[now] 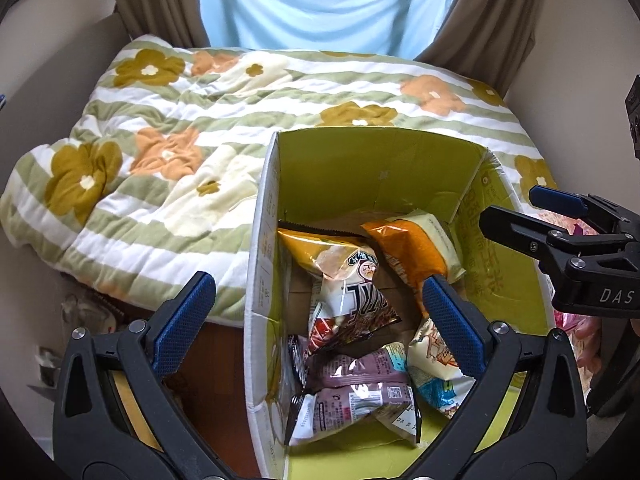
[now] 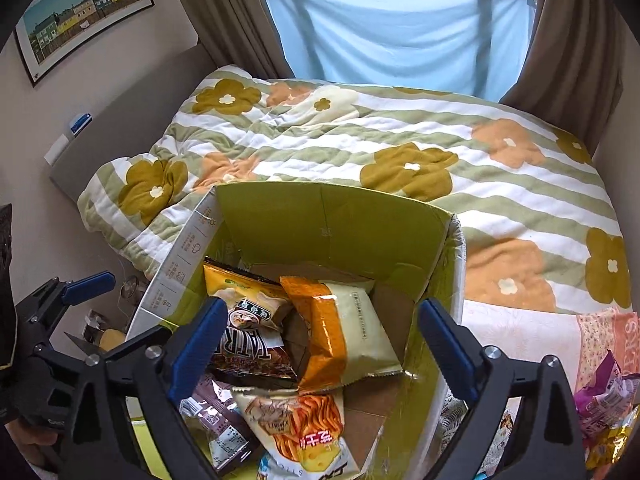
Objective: Organize snacks
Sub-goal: 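Release yellow bag into box with left tool while right tool releases orange bag, then move both tools back over the remaining snack bags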
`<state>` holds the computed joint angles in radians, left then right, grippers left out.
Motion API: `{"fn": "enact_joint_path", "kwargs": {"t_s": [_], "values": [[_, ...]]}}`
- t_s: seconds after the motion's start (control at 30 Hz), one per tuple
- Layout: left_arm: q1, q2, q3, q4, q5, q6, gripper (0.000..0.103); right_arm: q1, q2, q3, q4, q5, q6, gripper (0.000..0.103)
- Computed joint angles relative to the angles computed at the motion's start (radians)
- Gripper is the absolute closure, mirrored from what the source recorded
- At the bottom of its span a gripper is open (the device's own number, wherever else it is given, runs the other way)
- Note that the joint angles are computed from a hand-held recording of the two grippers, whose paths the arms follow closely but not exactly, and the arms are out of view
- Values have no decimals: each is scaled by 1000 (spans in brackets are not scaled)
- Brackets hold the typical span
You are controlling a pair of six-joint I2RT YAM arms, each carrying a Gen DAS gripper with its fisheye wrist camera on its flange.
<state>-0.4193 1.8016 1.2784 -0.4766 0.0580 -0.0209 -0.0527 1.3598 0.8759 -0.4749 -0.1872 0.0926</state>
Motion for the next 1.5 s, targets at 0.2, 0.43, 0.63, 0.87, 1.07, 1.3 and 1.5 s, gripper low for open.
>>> {"fn": "enact_joint_path", "kwargs": {"t_s": [0.2, 0.43, 0.63, 0.87, 1.07, 1.3, 1.5], "values": [[-15, -36, -22, -3, -14, -2, 0, -8, -82, -43, -18, -8, 11, 8], [-42, -137, -82, -14, -39, -5, 0, -23, -210, -81, -67, -16, 30, 8], [-53, -249, -141, -18, -41, 2, 0, -17, -372, -98, -161, 21, 55, 8], [-94, -330, -165, -37, 9, 13, 0, -151, -515, -82, -333, -29, -25, 8], [-220, -351, -178, -44, -23, -39, 0, -511, -616, -80, -498, -235, -232, 8], [-473, -312, -150, -46, -167, -201, 0, -1114, -466, -18, -738, -504, -826, 8], [-703, -176, -41, -76, -278, -351, 0, -1464, -169, 101, -875, -540, -1332, 8]]}}
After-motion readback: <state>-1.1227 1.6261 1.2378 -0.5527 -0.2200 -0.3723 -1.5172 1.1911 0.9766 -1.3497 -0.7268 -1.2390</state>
